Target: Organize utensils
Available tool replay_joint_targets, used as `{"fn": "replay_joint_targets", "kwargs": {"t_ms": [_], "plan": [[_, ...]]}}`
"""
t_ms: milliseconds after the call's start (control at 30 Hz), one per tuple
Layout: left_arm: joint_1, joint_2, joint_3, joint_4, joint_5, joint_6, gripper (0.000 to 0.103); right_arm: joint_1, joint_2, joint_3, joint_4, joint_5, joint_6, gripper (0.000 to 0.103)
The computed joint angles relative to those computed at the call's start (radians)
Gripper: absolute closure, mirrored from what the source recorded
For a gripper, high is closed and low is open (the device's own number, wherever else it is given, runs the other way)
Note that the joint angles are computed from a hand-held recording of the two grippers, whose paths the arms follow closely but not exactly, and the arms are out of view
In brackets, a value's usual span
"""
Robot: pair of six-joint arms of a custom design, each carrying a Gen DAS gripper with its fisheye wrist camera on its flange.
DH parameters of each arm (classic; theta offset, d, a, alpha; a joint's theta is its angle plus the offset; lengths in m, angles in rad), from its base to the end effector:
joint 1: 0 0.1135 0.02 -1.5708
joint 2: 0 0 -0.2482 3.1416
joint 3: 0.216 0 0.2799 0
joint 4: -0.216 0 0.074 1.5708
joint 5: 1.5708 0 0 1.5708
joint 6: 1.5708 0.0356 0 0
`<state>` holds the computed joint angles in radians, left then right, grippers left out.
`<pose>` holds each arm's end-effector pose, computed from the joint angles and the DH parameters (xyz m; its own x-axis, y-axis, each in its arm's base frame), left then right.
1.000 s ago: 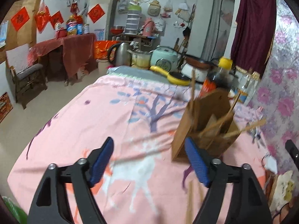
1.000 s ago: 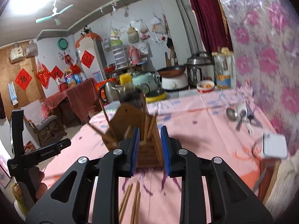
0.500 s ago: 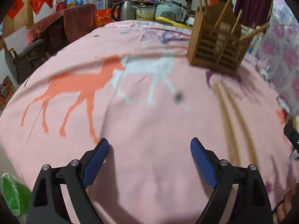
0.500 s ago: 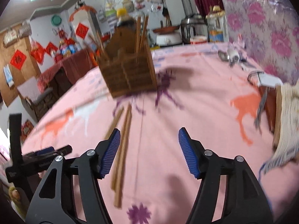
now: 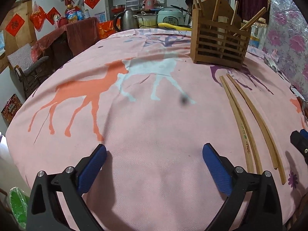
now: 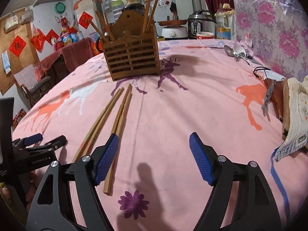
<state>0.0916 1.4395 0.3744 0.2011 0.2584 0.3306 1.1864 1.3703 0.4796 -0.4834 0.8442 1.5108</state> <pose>0.2426 0.0132 0.0670 -0.6913 0.2517 -0.6773 0.3185 0.9475 0.0270 0.1028 0.1831 0.0861 -0.5821 0.3293 -0.7434 0.3335 0.9306 0.1511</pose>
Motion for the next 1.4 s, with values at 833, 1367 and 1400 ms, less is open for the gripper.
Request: {"fn": "replay_joint_targets", "kwargs": {"t_ms": [833, 1367, 1400], "plan": [[0.028, -0.05, -0.082, 0.075, 0.022, 0.005, 0.004, 0.128, 0.163, 0.106, -0.271, 0.045, 0.378, 0.012], [0.081, -0.073, -0.136, 0.134, 0.088, 0.045, 0.004, 0.174, 0.22, 0.148, -0.303, 0.033, 0.368, 0.012], [0.084, -0.077, -0.127, 0.111, 0.096, 0.06, 0.005, 0.176, 0.221, 0.147, -0.302, 0.03, 0.366, 0.012]]}}
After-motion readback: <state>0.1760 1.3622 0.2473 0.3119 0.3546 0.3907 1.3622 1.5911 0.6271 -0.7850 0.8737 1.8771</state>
